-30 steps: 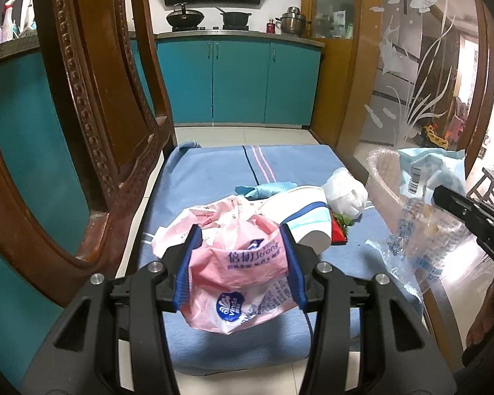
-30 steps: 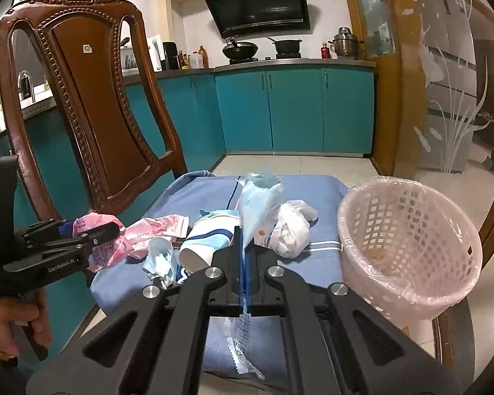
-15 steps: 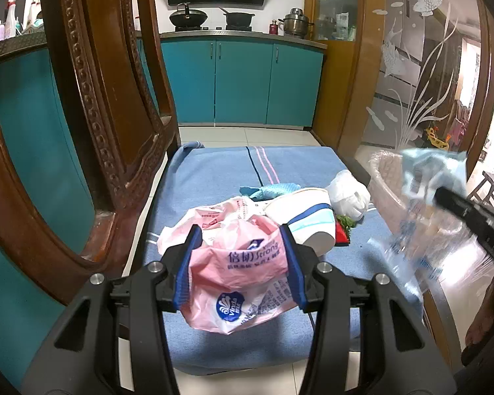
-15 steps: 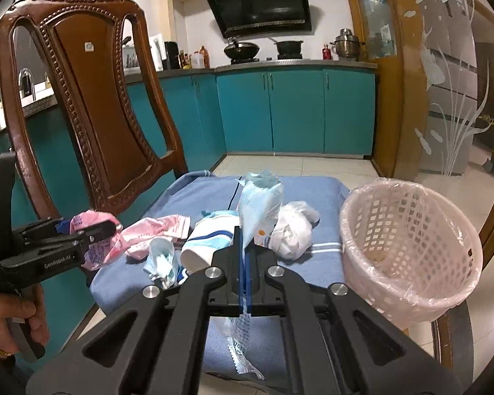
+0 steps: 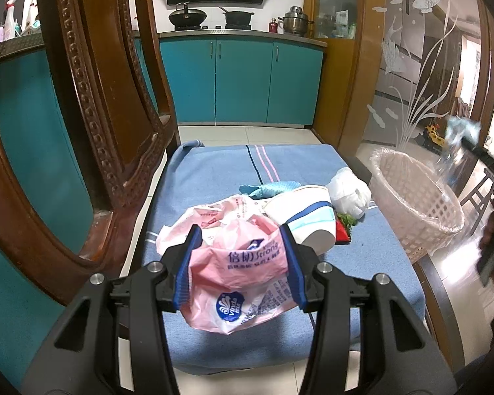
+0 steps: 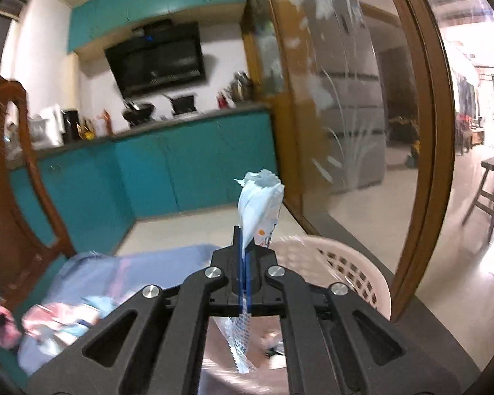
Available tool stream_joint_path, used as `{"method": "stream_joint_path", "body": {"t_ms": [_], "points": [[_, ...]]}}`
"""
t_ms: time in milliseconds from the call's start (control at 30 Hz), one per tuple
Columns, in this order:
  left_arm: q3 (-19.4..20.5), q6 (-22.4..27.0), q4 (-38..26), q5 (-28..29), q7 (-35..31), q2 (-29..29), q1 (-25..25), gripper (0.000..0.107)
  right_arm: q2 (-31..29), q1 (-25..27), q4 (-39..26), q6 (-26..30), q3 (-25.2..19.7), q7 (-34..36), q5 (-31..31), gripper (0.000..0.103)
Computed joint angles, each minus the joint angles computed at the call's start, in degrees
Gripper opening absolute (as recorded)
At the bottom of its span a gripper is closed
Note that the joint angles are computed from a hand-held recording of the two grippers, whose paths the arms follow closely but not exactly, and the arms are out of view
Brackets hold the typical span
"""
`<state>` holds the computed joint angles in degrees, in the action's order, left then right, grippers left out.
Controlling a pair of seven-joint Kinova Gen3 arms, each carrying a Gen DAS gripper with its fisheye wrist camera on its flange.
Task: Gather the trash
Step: 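Carry the clear wrapper over the basket and open the right gripper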
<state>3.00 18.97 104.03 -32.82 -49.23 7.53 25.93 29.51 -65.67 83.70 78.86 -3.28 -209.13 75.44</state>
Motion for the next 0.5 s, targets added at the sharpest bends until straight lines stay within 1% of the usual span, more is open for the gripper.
{"method": "stream_joint_path", "body": {"t_ms": [33, 67, 100, 133, 167, 200, 233, 267, 300, 333, 367, 400, 433, 467, 500], "points": [[-0.1, 0.1, 0.0, -0.3, 0.3, 0.0, 0.2, 0.048, -0.2, 2.4, -0.3, -2.1, -1.3, 2.1, -2.3, 0.013], [-0.1, 0.3, -0.1, -0.6, 0.6, 0.1, 0.4, 0.048, 0.1, 5.0, -0.4, -4.5, -3.0, 3.5, -4.7, 0.030], [-0.2, 0.4, -0.2, -1.0, 1.1, 0.1, 0.7, 0.048, -0.5, 7.6, 0.0, -6.7, -5.0, 3.9, -6.6, 0.038], [-0.2, 0.4, -0.3, -1.4, 1.4, 0.2, 0.9, 0.048, -0.8, 9.0, 0.2, -8.0, -6.5, 3.4, -7.7, 0.052], [-0.5, 0.5, -0.3, -2.2, 2.2, 0.2, 1.3, 0.048, -1.1, 9.5, 0.0, -8.3, -7.3, 3.4, -7.8, 0.057], [-0.5, 0.5, -0.3, -2.8, 2.6, 0.3, 1.5, 0.048, -1.7, 8.8, 0.0, -7.8, -7.5, 3.0, -7.1, 0.058], [-1.3, 0.6, -0.4, -3.1, 3.0, 0.4, 2.5, 0.048, -2.7, 7.1, 0.0, -6.3, -7.3, 2.6, -5.4, 0.066], [-1.7, 0.5, -0.5, -2.5, 2.4, 0.4, 2.9, 0.048, -3.1, 4.5, 0.3, -3.9, -5.9, 1.2, -3.5, 0.082], [-1.0, 0.5, -0.7, -1.2, 0.9, 0.3, 2.3, 0.048, -3.7, 1.8, 0.8, -1.6, -4.6, -0.6, -1.8, 0.091], [0.7, 0.8, -1.1, 1.1, -1.4, 0.3, 0.9, 0.048, -4.6, -0.8, 1.9, 0.7, -3.5, -2.9, 0.2, 0.100], [3.3, 0.6, -1.3, 3.5, -3.6, 0.4, -1.6, 0.048, -5.6, -3.5, 3.0, 3.0, -2.7, -5.3, 1.7, 0.100], [6.0, -0.4, -1.4, 5.8, -4.9, 0.6, -3.9, 0.048, -5.6, -6.2, 3.5, 5.4, -0.9, -7.6, 2.3, 0.100], [8.6, -0.6, -1.7, 8.1, -6.9, 0.7, -6.1, 0.048, -5.9, -8.0, 3.8, 7.7, -0.2, -9.9, 2.7, 0.100], [11.3, -0.3, -3.0, 10.5, -9.2, 1.3, -7.4, 0.049, -6.1, -8.8, 4.6, 9.1, -0.2, -12.1, 3.2, 0.100], [12.9, 0.5, -4.4, 12.4, -11.6, 2.1, -8.1, 0.049, -6.4, -8.5, 5.4, 9.9, -0.9, -13.8, 3.9, 0.100]]}}
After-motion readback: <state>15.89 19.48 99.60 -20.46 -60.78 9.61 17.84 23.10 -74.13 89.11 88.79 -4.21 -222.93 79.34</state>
